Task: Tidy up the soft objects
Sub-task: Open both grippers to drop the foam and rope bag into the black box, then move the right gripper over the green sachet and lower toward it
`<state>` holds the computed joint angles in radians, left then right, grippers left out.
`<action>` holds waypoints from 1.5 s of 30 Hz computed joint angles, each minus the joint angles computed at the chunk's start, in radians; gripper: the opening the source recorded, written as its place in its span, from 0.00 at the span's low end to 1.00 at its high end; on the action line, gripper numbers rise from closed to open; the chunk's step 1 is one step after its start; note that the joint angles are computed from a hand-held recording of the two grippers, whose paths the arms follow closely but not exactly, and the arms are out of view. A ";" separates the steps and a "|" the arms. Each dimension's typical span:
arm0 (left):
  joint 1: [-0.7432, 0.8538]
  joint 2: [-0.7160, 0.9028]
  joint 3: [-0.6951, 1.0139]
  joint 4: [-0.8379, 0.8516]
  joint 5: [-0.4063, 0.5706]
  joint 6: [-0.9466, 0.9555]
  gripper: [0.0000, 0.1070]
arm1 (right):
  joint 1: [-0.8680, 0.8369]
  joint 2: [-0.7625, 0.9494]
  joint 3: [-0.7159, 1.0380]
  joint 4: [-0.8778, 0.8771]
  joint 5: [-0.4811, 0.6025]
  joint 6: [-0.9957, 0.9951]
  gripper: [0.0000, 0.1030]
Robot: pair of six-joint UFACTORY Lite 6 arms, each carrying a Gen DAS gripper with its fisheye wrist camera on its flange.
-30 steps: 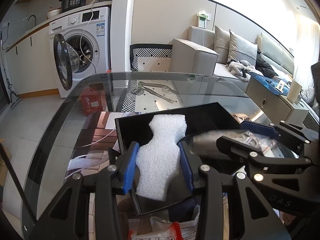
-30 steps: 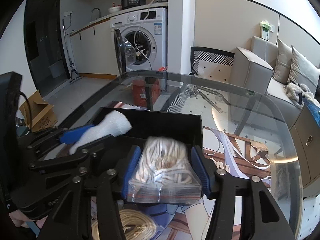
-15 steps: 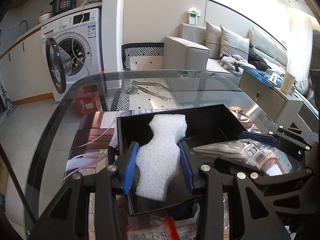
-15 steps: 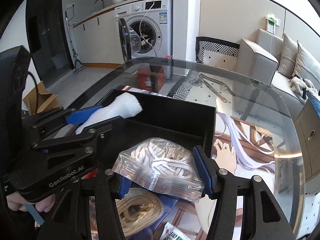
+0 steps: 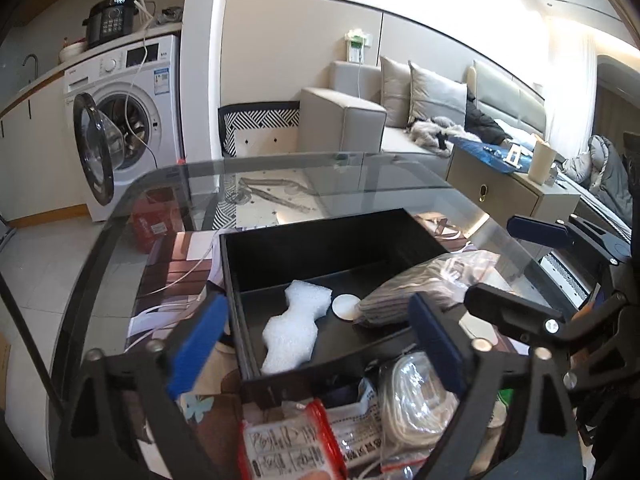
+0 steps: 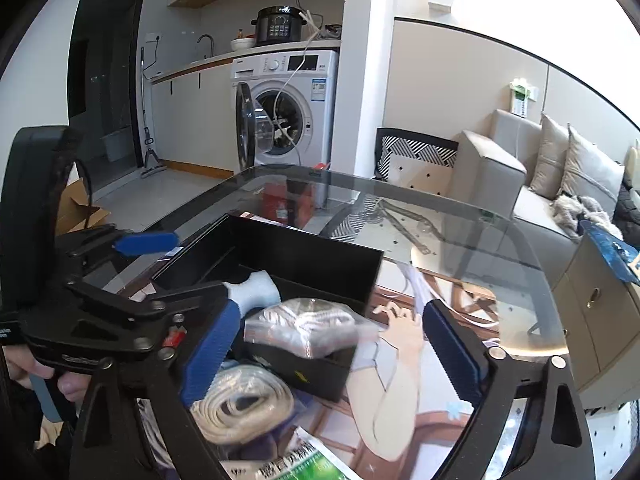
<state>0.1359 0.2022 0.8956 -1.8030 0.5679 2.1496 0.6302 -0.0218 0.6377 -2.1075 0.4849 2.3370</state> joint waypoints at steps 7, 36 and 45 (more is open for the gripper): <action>0.103 -0.081 -0.081 0.056 0.060 0.007 0.96 | 0.030 -0.140 -0.120 0.072 0.013 -0.025 0.99; 0.252 -0.192 -0.266 0.102 0.120 0.092 0.96 | 0.086 -0.185 -0.282 0.148 -0.084 -0.033 0.99; 0.235 -0.195 -0.280 0.089 0.107 0.111 0.96 | 0.024 -0.157 -0.279 -0.008 -0.177 0.081 0.99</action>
<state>0.3706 0.0074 0.6158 -1.7137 0.6745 2.2603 0.6547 -0.1788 0.3589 -2.1153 0.3077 2.4183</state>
